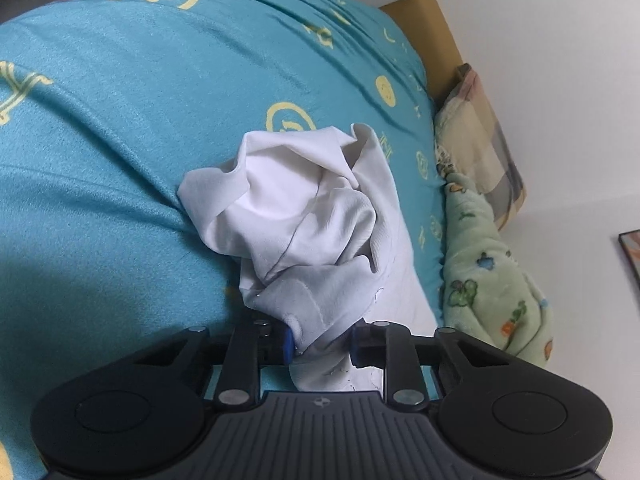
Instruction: Fold clothes
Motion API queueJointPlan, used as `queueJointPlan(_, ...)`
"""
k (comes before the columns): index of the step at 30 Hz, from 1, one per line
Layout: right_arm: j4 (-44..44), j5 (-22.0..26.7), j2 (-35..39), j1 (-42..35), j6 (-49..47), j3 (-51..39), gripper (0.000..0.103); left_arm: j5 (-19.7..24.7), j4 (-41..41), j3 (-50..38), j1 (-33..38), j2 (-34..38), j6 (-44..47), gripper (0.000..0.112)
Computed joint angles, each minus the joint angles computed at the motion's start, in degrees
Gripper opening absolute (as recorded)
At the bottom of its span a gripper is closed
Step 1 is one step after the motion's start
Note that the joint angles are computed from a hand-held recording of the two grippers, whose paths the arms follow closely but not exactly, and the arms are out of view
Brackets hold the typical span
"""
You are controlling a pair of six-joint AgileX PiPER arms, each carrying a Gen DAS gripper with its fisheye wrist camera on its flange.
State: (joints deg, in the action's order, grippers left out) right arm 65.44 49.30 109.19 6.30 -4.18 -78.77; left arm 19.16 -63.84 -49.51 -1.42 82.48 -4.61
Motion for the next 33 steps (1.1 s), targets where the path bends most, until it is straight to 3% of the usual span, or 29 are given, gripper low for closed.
queueJointPlan(2,0.6,0.1,2.4,-0.6,3.5,-0.1,0.084,-0.1,-3.1,-0.1,0.2,0.6,2.4,0.024)
queueJointPlan(6,5.9,-10.1,-0.2,-1.0,1.2,4.6,0.082,-0.1,-8.5,0.0,0.7,1.4,7.7,0.024)
queueJointPlan(7,5.3,-11.7,-0.4,-1.0,1.8,4.6,0.076,0.2,-9.5,0.1,0.9,1.4,8.7,0.024)
queueJointPlan(8,4.1,-12.6,-0.5,-1.0,3.1,4.5,0.06,0.3,-10.6,0.2,1.1,1.4,9.7,0.023)
queueJointPlan(9,2.2,-13.2,-0.6,-0.8,4.6,4.4,0.036,0.3,-11.2,0.3,1.1,1.3,10.2,0.023)
queueJointPlan(10,0.5,-13.8,-0.9,-0.5,5.1,4.5,0.031,0.2,-10.6,0.4,0.9,1.0,9.8,0.023)
queueJointPlan(12,-0.1,-15.4,-2.2,0.3,4.1,5.6,0.02,0.1,-6.2,-0.1,0.6,0.3,6.4,0.022)
queueJointPlan(15,3.3,-16.4,-6.4,0.5,-1.4,7.9,0.017,0.2,6.1,-1.3,-0.4,-3.1,-4.3,0.021)
queueJointPlan(18,2.4,-17.1,-13.3,0.7,-3.7,10.9,0.016,3.1,19.7,-3.2,-1.5,-8.2,-18.8,0.02)
queueJointPlan(21,1.1,-15.7,-20.3,-0.3,-2.6,13.5,0.016,8.2,32.0,-7.1,-3.2,-13.0,-32.5,0.02)
queueJointPlan(26,1.9,-10.5,-29.7,-6.1,-0.3,16.2,0.016,19.8,41.8,-17.4,-7.8,-17.1,-43.3,0.02)
queueJointPlan(33,2.4,4.8,-34.0,-22.7,0.9,12.3,0.016,27.4,57.2,-35.9,-24.3,-10.0,-59.4,0.02)
